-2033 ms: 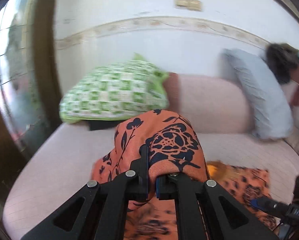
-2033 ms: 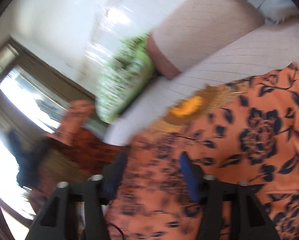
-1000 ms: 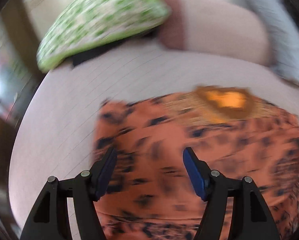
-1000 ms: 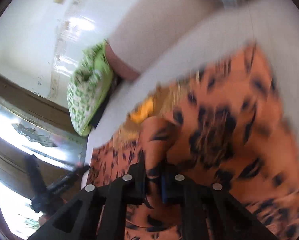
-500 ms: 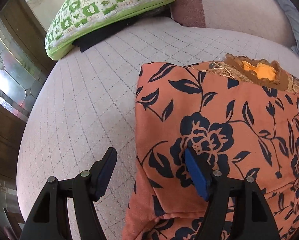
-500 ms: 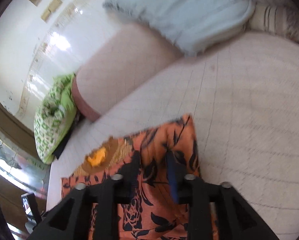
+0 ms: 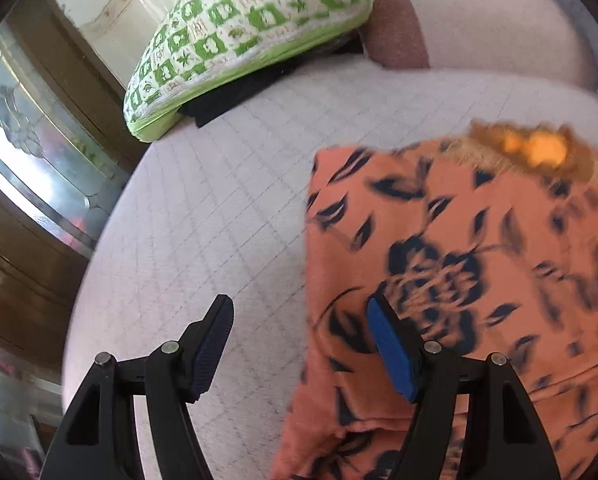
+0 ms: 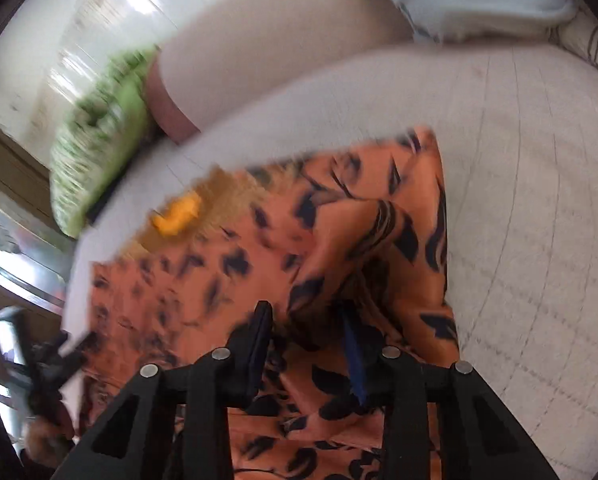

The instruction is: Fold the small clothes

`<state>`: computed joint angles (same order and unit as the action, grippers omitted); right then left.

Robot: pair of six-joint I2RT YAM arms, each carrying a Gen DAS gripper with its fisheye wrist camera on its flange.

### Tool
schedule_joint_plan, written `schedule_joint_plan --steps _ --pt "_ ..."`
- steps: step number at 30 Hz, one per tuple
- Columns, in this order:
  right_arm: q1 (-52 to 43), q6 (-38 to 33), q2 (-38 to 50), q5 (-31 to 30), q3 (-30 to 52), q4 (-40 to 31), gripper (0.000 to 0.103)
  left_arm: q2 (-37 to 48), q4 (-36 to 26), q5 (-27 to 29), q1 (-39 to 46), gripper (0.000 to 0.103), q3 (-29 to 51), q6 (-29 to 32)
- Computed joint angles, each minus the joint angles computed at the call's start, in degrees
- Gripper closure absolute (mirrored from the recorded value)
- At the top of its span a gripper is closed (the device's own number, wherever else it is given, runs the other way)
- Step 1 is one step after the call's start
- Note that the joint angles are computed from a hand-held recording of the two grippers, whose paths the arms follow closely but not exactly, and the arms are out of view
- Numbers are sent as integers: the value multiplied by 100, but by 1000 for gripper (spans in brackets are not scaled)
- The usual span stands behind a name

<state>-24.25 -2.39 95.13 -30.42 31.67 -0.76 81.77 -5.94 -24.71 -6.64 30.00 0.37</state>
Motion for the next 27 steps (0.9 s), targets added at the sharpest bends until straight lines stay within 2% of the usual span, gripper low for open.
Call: schedule_joint_plan --steps 3,6,9,11,13,14,17,22,24,25,27 --pt "-73 136 -339 -126 -90 -7 66 -447 -123 451 -31 32 -15 -222" --pt "-206 148 -756 -371 -377 242 66 -634 -155 673 -314 31 -65 -394" --pt "91 132 -1079 -172 -566 349 66 -188 -65 825 -559 29 -32 -469" --pt "351 125 -1040 178 -530 196 66 561 53 662 -616 28 118 -517" --pt "573 58 -640 718 -409 116 65 825 609 493 -707 20 -61 -587" --pt "596 50 -590 788 -421 205 65 849 612 326 -746 14 -36 -595" --pt "584 172 -848 690 -421 112 64 653 225 431 -652 15 85 -710" --pt "742 113 -1406 576 -770 347 64 -22 444 -2 -964 15 -315 -485" --pt "1019 70 -1200 901 -786 387 62 277 359 -171 -1052 15 -265 -592" --pt "1179 53 -1046 1188 -771 424 62 615 287 6 -887 14 -142 -541" --pt "1395 78 -1117 1512 -863 603 62 483 354 191 -743 14 -253 -695"
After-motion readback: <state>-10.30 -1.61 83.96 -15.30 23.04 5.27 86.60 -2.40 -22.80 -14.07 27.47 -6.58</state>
